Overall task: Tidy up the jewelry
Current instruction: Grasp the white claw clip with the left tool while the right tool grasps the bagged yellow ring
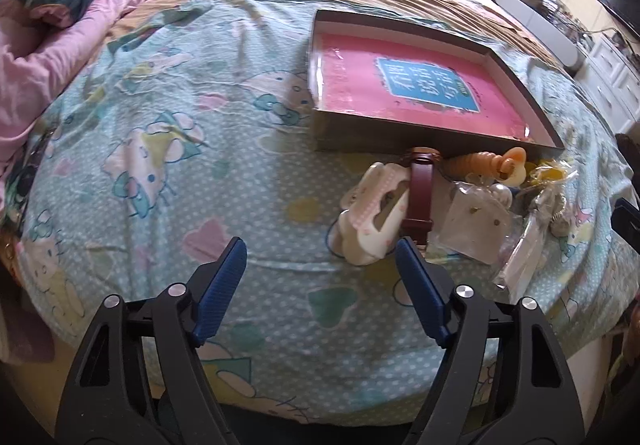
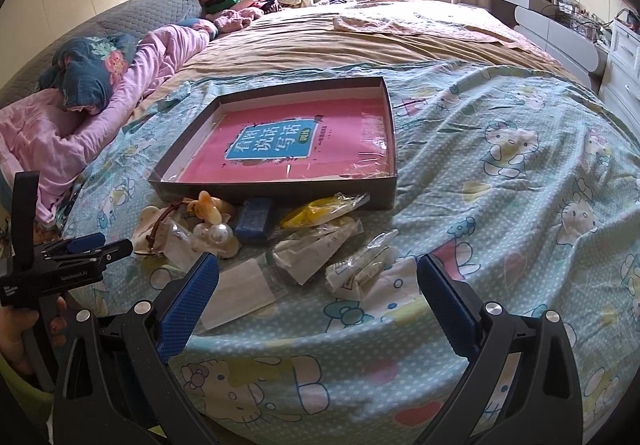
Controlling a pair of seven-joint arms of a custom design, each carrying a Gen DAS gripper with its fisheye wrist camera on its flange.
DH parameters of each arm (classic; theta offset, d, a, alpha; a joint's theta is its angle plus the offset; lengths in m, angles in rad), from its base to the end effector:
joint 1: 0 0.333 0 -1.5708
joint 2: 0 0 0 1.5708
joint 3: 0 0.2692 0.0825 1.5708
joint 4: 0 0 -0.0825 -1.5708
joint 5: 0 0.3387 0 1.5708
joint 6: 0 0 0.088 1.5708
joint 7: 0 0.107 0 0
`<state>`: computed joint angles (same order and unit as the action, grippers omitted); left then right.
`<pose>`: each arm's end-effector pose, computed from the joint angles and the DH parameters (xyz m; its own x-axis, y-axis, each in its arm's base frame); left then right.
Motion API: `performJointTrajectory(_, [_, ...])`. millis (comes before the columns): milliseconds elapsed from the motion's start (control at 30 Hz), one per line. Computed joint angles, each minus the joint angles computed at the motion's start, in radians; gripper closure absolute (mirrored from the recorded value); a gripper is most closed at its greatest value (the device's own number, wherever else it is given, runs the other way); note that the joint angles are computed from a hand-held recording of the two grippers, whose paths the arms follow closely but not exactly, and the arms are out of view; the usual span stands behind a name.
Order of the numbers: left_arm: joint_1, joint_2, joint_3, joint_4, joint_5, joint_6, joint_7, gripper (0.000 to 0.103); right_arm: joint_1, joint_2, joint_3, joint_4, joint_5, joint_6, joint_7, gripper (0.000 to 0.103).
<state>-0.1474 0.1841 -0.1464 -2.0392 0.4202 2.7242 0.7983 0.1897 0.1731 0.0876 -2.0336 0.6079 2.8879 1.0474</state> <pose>0.5479 -0.1785 0.3898 0.1220 -0.9890 0.0841 -0.8435 -0.1480 -0.5163 0.5661 0.1245 0.4129 0.3099 -0.9359 -0.1678 -0.7456 -0.1297 -0.6536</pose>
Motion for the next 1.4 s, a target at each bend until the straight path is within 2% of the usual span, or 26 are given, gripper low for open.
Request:
performJointTrajectory(133, [0.002, 0.036, -0.006, 0.041, -0.021, -0.006, 0.041, 0.050, 0.000, 0.020, -0.012, 0.022, -0.030, -0.005, 0.030, 0.004])
performJointTrajectory(400, [0.009, 0.116, -0.022, 0.129, -0.095, -0.018, 0.148, 0.052, -0.017, 0.078, -0.011, 0.095, -0.060, -0.040, 0.062, 0.004])
performJointTrajectory(700, [0.027, 0.166, -0.038, 0.179, -0.182, -0.006, 0.242, 0.052, -0.016, 0.211, -0.022, 0.258, -0.134, -0.116, 0.134, 0.005])
performJointTrajectory(800, [0.035, 0.174, -0.045, 0.182, -0.213, 0.007, 0.269, 0.052, -0.026, 0.258, -0.009, 0.320, -0.140, -0.151, 0.133, 0.018])
performJointTrajectory(867, [0.038, 0.179, -0.049, 0.183, -0.231, 0.014, 0.283, 0.052, -0.027, 0.288, -0.006, 0.360, -0.147, -0.176, 0.141, 0.023])
performJointTrajectory(1000, [0.060, 0.177, -0.075, 0.165, -0.288, 0.048, 0.339, 0.065, -0.053, 0.337, 0.018, 0.427, -0.115, -0.250, 0.131, 0.051])
performJointTrajectory(1033, [0.057, 0.175, -0.072, 0.161, -0.290, 0.052, 0.341, 0.065, -0.057, 0.342, 0.021, 0.433, -0.107, -0.256, 0.126, 0.056])
performJointTrajectory(1167, [0.061, 0.164, -0.075, 0.138, -0.317, 0.079, 0.352, 0.066, -0.085, 0.329, 0.046, 0.415, -0.040, -0.251, 0.076, 0.065])
performJointTrajectory(1400, [0.067, 0.111, -0.078, 0.077, -0.353, 0.125, 0.352, 0.067, -0.110, 0.255, 0.057, 0.346, 0.061, -0.243, -0.023, 0.078])
